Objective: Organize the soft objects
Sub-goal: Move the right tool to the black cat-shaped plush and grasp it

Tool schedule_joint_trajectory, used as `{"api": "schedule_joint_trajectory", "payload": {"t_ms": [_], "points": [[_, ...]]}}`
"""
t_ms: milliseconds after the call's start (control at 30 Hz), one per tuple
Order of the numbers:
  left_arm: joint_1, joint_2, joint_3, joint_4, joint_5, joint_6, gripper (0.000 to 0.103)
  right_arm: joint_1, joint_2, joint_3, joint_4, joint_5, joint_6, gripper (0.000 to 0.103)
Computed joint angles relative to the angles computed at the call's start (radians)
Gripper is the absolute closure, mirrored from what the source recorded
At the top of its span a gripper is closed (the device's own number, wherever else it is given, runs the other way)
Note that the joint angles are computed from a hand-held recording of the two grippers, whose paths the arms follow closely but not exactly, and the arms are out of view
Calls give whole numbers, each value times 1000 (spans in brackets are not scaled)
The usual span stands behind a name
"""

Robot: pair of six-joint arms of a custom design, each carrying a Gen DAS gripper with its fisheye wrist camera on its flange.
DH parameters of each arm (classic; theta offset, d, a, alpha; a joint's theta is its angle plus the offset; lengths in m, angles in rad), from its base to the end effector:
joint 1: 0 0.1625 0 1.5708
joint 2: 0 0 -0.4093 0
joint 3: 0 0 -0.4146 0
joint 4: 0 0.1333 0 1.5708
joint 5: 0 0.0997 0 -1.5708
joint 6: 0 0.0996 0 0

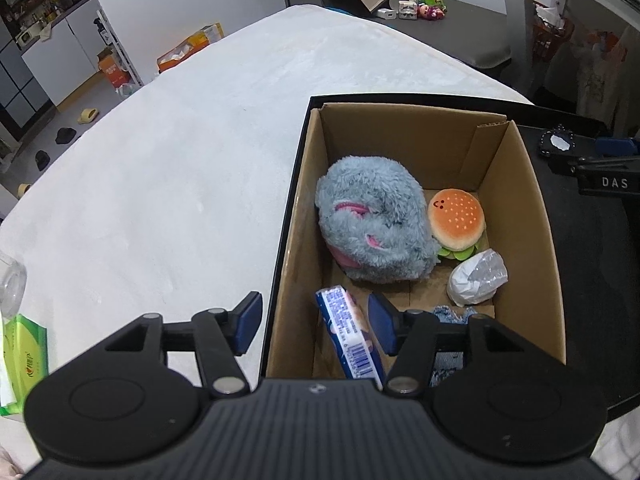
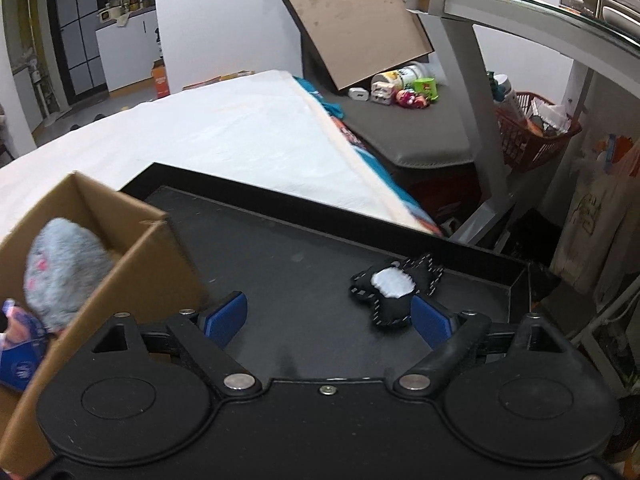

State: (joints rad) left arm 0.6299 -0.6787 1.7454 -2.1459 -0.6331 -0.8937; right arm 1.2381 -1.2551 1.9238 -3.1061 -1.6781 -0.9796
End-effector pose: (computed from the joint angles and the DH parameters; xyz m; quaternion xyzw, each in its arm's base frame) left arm -0.3420 -0.5136 -0.0426 0.1303 0.8624 -0.2160 0.4388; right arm -0.0776 -0.6000 0.3064 0.2667 -0.8664 0.3025 0.2943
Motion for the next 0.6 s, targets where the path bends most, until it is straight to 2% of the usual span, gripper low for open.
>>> {"api": "schedule_joint_trajectory", "payload": {"t_ms": [300,400,600], "points": [[9,42,-56,74,1,-14,44,-24,76,-61,-94,-2,-32,14],[6,51,-62,77,7,-6,40,-36,89,-87,-76,-1,-16,14],[2,69,-87,128,14,-27,38,-50,121,-112,-94,-6,-21,16]]}}
